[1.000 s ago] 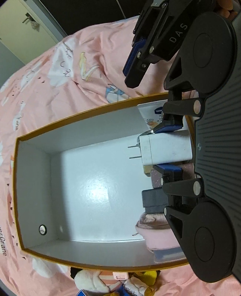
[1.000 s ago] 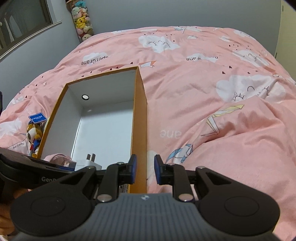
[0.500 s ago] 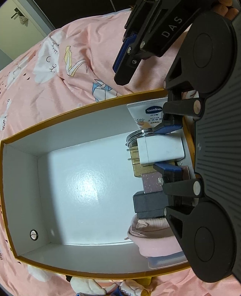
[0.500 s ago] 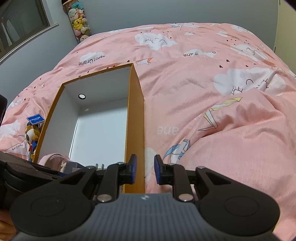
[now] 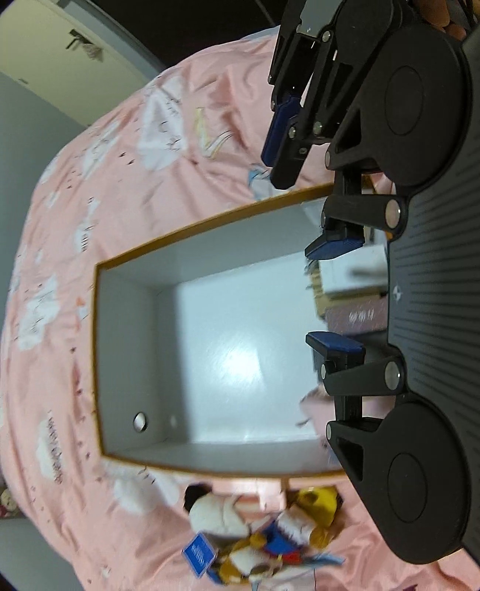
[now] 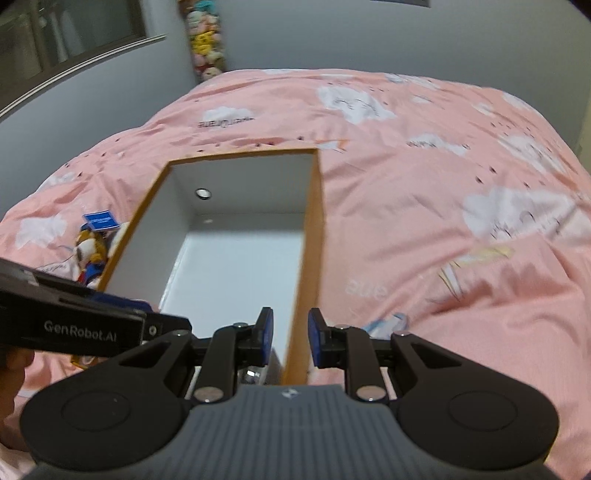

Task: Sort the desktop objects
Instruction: 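Lower the white charger plug into the box and open the left tool, then withdraw both tools from the box toward the plush toy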

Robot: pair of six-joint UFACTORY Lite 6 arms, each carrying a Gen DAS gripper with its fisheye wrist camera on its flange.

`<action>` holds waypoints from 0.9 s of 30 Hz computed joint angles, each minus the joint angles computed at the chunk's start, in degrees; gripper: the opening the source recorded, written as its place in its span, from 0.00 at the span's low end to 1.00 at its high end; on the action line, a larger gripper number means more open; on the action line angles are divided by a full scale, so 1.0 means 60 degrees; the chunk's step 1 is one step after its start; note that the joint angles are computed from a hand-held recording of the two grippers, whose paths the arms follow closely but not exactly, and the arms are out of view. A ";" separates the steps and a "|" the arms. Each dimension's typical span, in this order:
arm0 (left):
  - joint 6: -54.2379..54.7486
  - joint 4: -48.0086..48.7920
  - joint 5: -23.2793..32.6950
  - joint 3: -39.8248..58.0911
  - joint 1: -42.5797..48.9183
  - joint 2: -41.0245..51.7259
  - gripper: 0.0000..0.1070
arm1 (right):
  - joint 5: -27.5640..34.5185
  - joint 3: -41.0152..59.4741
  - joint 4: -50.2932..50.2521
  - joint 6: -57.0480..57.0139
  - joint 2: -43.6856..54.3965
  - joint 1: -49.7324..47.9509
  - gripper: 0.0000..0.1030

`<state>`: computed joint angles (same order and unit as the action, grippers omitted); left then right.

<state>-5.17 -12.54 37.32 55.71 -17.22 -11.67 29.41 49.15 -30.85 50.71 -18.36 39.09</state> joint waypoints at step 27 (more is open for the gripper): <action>0.4021 -0.2739 0.0003 -0.0552 0.4986 -0.0232 0.47 | 0.4075 0.8951 0.6307 -0.6449 0.8748 -0.1238 0.19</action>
<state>18.96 -28.97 37.34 52.40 12.69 -13.06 53.86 102.86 7.00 12.02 34.12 31.66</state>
